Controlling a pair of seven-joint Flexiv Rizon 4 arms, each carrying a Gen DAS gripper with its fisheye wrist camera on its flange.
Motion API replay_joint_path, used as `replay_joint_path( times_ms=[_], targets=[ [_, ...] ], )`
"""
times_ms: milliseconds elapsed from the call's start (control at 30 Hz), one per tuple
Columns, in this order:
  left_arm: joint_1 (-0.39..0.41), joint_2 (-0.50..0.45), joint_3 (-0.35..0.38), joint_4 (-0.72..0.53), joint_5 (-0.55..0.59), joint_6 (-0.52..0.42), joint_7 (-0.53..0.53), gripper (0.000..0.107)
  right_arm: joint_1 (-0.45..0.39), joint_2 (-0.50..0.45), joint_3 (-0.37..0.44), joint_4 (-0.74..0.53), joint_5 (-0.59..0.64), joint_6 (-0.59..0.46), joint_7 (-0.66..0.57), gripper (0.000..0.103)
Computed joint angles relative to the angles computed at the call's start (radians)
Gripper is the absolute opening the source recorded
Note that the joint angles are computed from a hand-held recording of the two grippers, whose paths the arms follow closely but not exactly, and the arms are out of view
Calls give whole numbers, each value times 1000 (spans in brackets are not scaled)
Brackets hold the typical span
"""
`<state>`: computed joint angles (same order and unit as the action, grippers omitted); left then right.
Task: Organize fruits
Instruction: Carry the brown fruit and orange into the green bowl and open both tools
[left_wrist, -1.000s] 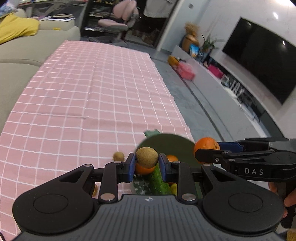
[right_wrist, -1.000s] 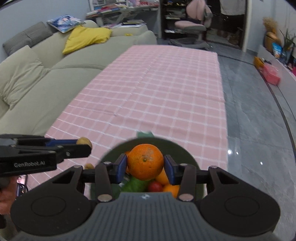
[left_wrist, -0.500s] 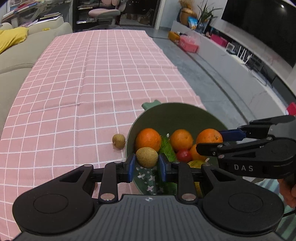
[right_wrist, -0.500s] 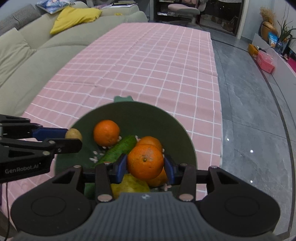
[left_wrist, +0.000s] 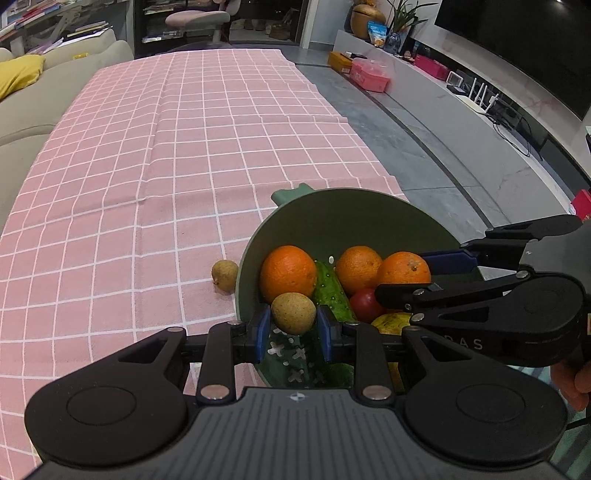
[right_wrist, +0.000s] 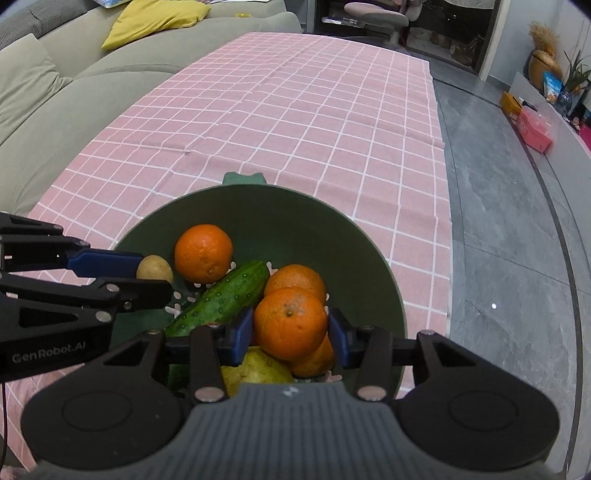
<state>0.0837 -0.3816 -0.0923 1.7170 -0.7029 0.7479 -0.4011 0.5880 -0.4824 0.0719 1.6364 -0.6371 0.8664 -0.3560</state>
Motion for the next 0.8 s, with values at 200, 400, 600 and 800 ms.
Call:
replay_joint_path(
  times_ms=[200, 400, 600, 800],
  targets=[
    [4, 2, 0, -1, -7, -10, 5, 33, -2, 2, 6, -6, 13, -9, -12, 42],
    [12, 23, -4, 13, -62, -21, 36, 43, 13, 14, -6, -4, -29, -20, -6, 52],
    [11, 55, 2, 36, -113, -1, 75, 49, 22, 30, -8, -9, -70, -42, 8, 53],
    [12, 80, 11, 50, -170, 27, 111, 53, 33, 43, -6, -14, -116, -49, 33, 59]
  ],
)
